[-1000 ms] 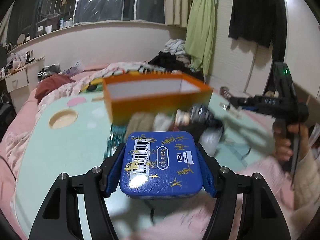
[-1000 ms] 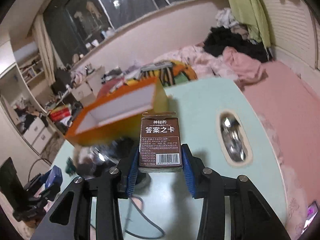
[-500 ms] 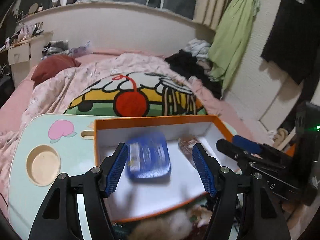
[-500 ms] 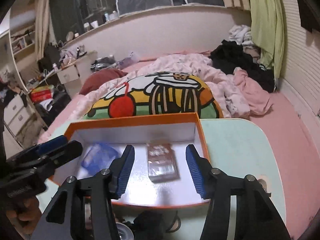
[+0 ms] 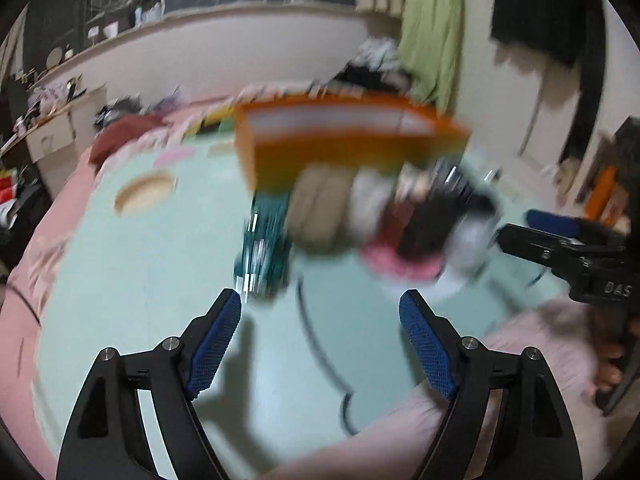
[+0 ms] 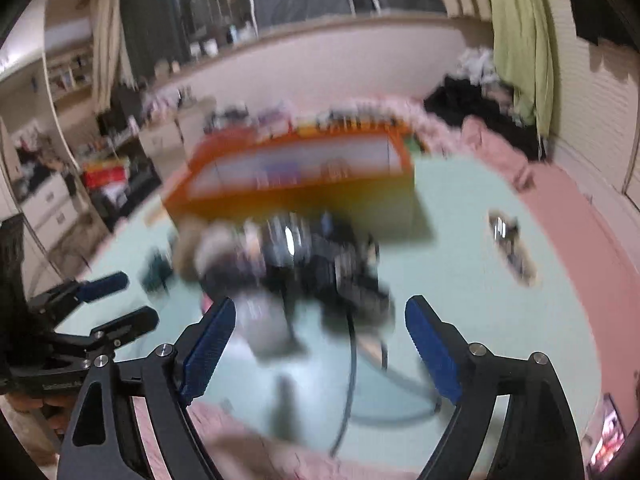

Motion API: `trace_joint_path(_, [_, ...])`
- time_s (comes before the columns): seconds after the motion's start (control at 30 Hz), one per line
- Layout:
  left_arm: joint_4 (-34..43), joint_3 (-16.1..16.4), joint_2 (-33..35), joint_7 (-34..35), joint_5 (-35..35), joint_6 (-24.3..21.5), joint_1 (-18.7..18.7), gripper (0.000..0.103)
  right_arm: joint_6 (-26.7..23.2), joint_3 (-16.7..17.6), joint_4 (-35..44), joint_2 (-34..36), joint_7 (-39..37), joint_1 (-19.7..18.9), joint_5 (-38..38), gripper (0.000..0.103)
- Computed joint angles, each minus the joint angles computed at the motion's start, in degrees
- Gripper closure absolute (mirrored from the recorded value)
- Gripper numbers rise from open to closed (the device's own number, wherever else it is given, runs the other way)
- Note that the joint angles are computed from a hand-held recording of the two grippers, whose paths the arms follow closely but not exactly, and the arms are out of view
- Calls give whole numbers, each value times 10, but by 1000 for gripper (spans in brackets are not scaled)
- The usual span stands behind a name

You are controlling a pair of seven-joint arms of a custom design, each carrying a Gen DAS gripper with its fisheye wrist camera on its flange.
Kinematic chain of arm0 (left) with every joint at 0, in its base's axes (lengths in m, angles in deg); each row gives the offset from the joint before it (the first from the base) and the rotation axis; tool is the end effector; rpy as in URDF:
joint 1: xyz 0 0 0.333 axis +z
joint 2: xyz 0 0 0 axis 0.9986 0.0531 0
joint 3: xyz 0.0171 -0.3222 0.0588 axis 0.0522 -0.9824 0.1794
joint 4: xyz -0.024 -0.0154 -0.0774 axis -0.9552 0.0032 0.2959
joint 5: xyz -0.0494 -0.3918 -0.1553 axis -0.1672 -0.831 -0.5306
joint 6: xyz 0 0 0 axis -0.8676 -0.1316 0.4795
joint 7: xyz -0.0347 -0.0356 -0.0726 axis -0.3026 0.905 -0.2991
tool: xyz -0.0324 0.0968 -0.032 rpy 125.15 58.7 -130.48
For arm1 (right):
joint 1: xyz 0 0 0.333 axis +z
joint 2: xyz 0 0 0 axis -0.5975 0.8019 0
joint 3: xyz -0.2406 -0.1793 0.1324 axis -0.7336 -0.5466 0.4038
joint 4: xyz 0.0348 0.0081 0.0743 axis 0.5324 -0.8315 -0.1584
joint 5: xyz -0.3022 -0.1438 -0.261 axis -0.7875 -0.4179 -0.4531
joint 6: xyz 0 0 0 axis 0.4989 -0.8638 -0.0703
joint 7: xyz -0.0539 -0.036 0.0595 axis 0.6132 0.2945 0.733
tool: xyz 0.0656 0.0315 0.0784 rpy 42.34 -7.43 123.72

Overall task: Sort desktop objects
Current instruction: 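Withdraw both open tools from the box, then grasp the clear plastic bag with the right tool while the left tool grasps the teal car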

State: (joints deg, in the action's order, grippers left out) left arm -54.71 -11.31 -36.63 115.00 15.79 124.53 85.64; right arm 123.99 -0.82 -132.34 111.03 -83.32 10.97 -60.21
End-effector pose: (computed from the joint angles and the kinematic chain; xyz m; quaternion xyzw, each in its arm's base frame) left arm 0.6751 -0.3189 0.2641 -0.3983 0.8282 -0.3663 0.1455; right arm 0.6083 0.5069 0.2616 -0.5297 0.7466 -0.2896 0.2796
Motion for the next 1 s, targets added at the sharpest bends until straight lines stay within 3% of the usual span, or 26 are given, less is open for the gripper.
trace_joint_path(0.03, [-3,39,-6,-10,3,30,-34,20,-12,6,16,15,-36,-4,36,16])
trace_joint_path(0.07, [-9,64,-3,-20,3,68,-59,18,-56,-3,43,35,-69,13,32,13])
trace_joint_path(0.13, [-10,76,-5,-33,15,79,-70,18,-70,8,55,40,-77,9,19,9])
trace_joint_path(0.23, [-3,59,4,-47,36,73,-52,17,-36,4,32,29,-56,5,19,7])
trace_joint_path(0.87, [-7,66,7,-88,83,83,-48,16,-38,3,32,29,-56,9,21,4])
trace_joint_path(1.0, [-7,67,6,-91,85,84,-49,16,-10,-10,20,24,-28,17,0,7])
